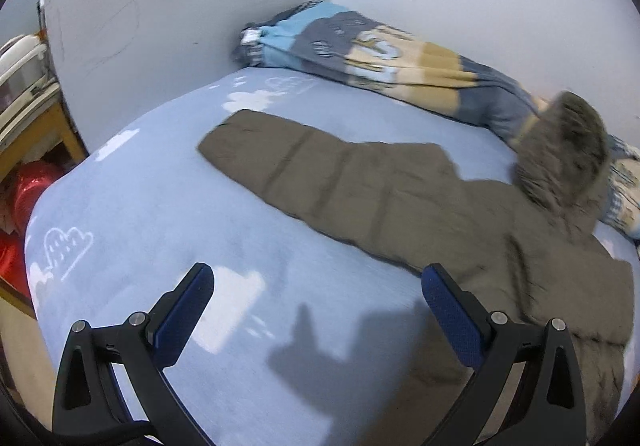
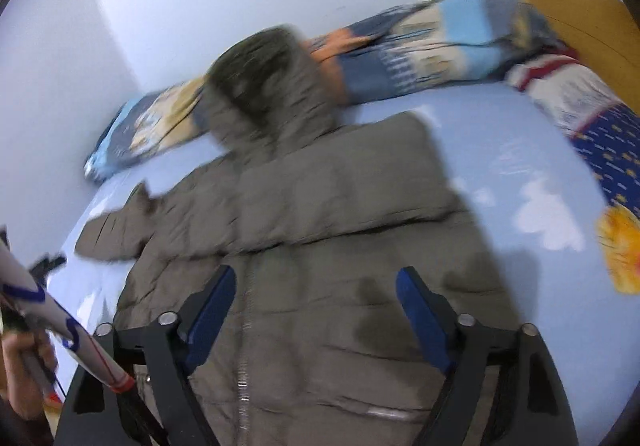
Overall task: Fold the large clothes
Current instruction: 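Grasp the cuff of the other sleeve with the left gripper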
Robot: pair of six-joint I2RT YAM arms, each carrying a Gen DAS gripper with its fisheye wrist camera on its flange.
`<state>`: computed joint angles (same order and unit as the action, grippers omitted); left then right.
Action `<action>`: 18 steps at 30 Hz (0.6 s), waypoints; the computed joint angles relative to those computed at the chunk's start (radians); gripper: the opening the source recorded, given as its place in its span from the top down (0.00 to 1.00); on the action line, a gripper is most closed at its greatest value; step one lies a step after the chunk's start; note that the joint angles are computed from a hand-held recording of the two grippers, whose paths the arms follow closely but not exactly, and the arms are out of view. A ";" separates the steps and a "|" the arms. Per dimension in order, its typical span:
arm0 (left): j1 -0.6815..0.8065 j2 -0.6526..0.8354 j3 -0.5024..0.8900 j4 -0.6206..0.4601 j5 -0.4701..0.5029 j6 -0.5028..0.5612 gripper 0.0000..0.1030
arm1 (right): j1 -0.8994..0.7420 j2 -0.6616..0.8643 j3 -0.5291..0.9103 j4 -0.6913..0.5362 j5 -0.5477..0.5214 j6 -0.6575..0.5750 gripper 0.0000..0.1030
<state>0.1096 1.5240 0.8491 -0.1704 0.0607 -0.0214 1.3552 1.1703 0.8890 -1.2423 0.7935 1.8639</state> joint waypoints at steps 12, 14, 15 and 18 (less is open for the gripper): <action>0.261 0.586 0.632 -0.212 0.297 -0.143 0.12 | -0.166 0.086 -0.168 0.430 -0.161 -0.372 0.26; 0.311 0.688 0.747 -0.256 0.383 -0.199 0.27 | -0.150 0.071 -0.162 0.406 -0.148 -0.373 0.26; 0.329 0.748 0.821 -0.291 0.415 -0.214 0.29 | -0.146 0.076 -0.158 0.400 -0.140 -0.372 0.26; 0.352 0.862 0.958 -0.328 0.449 -0.244 0.36 | -0.141 0.072 -0.163 0.423 -0.131 -0.394 0.26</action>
